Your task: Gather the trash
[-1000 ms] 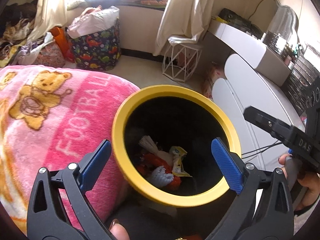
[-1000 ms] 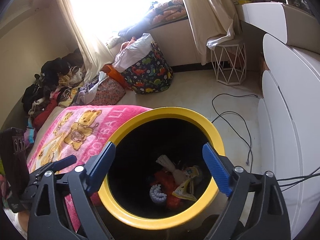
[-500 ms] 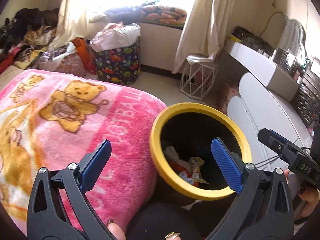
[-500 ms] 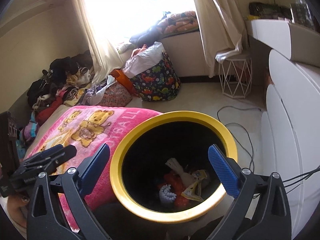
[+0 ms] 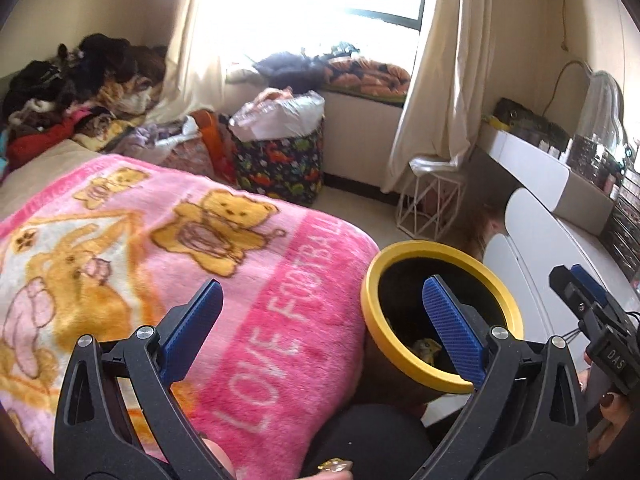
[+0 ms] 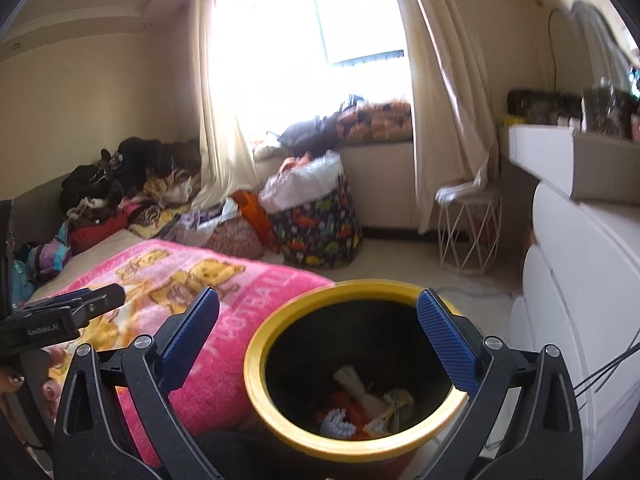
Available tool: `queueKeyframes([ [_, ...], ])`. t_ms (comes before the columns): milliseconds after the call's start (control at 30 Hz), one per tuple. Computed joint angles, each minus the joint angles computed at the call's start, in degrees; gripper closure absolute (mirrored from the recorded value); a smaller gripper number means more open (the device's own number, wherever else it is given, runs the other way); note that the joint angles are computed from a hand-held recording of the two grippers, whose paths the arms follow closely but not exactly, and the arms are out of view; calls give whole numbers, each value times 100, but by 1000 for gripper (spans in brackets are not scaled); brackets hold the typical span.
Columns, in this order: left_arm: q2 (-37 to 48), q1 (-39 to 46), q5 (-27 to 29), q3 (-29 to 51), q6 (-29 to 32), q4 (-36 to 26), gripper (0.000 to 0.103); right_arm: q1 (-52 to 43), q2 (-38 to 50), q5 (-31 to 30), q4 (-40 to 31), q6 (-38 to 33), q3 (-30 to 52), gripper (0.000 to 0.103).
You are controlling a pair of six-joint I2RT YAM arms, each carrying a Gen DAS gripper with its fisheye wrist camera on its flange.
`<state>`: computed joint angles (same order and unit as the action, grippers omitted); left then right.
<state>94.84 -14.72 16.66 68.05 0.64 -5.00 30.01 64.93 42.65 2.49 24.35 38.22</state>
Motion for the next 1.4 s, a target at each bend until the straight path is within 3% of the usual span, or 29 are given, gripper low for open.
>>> queueKeyframes([
  [167,-403,71,-40,-545,-30,624,11,401,-3,793,701,-321,-295,7],
  [367,-573,55,-148,-865,-79,1054,11,551,-60,1186,1081,-379,-555,7],
  [1400,-488,22,-242,-931,-94,1105,11,545,65,1167,1073,-225,-632,7],
])
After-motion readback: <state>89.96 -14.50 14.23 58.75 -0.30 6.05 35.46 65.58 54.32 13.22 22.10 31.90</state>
